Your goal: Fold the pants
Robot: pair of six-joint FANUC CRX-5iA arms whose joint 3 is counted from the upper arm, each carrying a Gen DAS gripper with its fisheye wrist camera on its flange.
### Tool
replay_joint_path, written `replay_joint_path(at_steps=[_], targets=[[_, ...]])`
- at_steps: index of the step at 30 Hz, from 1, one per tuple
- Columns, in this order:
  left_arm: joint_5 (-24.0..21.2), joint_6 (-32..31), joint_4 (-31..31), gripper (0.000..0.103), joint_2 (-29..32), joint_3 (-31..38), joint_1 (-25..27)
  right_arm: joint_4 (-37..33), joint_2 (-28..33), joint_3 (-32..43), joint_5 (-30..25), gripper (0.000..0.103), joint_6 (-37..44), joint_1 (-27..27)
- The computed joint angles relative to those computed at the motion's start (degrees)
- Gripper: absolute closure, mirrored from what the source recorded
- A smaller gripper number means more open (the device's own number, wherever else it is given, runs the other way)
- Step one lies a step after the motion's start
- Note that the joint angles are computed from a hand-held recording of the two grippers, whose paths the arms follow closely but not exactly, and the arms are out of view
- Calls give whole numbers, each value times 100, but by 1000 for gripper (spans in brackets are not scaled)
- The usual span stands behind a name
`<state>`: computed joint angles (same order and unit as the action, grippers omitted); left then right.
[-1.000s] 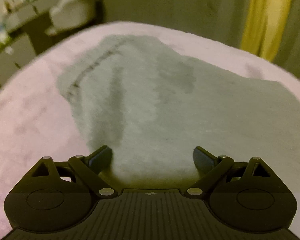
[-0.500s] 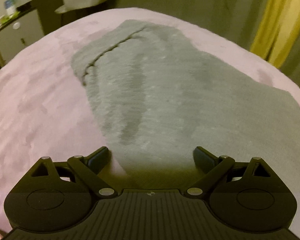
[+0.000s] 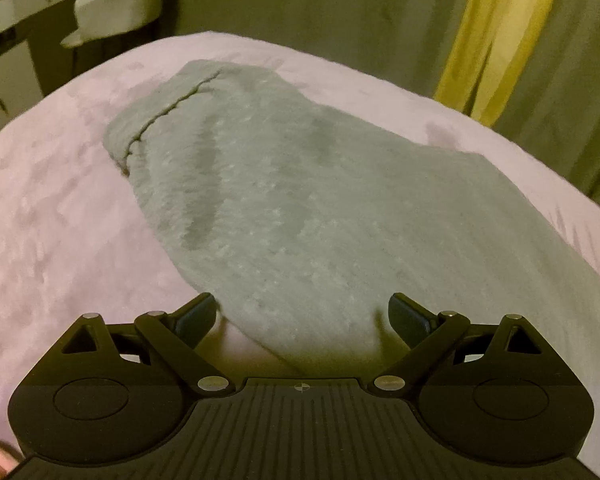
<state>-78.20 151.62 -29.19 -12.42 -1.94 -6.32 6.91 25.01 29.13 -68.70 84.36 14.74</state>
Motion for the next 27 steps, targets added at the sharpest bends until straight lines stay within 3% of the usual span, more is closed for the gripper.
replay_joint_path(at_steps=[10, 15, 16, 20, 23, 25, 27], targets=[[-6, -135, 309, 6, 93, -38, 321, -753, -227, -84, 248, 4, 586, -338], [-51, -158, 284, 6, 129, -11, 319, -1749, -862, -609, 1174, 5, -554, -1090], [-49, -172, 297, 6, 139, -11, 332, -2082, -917, -609, 1223, 8, -705, -1316], [11, -201, 408, 6, 165, -40, 421, -3040, -941, -507, 974, 44, -1096, -2131], [18, -145, 439, 6, 175, -50, 444, -3317, -912, -552, 780, 49, -1124, -2399], [-17, -137, 450, 6, 185, -40, 452, -3257, -979, -708, 881, 58, -1194, -2387], [-56, -141, 444, 6, 204, -16, 444, -3296, -991, -729, 932, 58, -1303, -2393]])
